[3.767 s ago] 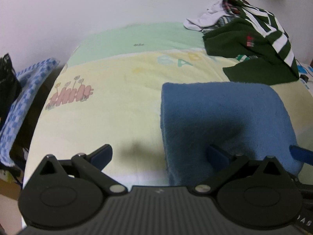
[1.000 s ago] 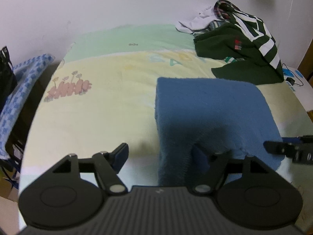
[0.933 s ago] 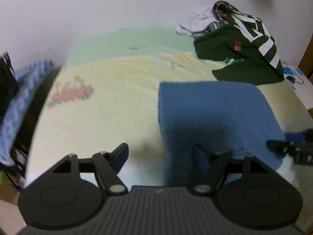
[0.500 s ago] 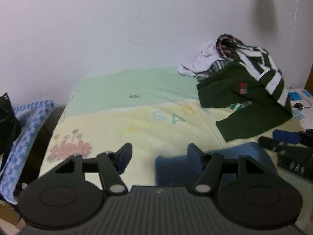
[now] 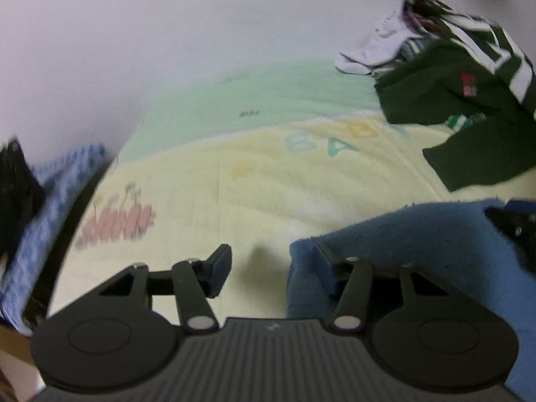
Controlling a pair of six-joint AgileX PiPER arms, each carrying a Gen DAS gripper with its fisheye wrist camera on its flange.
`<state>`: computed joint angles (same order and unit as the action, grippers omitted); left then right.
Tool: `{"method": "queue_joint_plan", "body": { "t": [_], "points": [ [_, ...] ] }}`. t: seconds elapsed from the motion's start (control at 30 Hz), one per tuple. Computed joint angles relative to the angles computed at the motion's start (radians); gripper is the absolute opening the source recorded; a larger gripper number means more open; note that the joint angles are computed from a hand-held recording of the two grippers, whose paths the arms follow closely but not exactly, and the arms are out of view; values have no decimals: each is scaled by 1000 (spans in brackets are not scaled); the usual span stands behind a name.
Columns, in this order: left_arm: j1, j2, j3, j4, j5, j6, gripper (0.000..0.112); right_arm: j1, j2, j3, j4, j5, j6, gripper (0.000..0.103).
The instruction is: Fold clothes
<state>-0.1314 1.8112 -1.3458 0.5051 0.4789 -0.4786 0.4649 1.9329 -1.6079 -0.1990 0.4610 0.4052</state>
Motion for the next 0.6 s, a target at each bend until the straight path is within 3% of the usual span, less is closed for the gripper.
{"method": "queue_joint_plan", "body": {
  "t": [0.1,0.23,0.33,0.4,0.6],
  "points": [
    [34,-3,-31,-96,32,98,68,17,-16,-30,-72,51,15,35],
    [82,-86,-2,-234,68,212,66,13,-114,67,0,5,9,38],
    [86,-135,39,-280,92,259,65,24,-127,81,38,44,-29,41],
    [80,-136,59,-280,88,260,65,28,-108,78,38,61,-28,43],
    [99,-71,24,-307,132,235,66,47,-108,134,-59,4,89,47]
  ]
}}
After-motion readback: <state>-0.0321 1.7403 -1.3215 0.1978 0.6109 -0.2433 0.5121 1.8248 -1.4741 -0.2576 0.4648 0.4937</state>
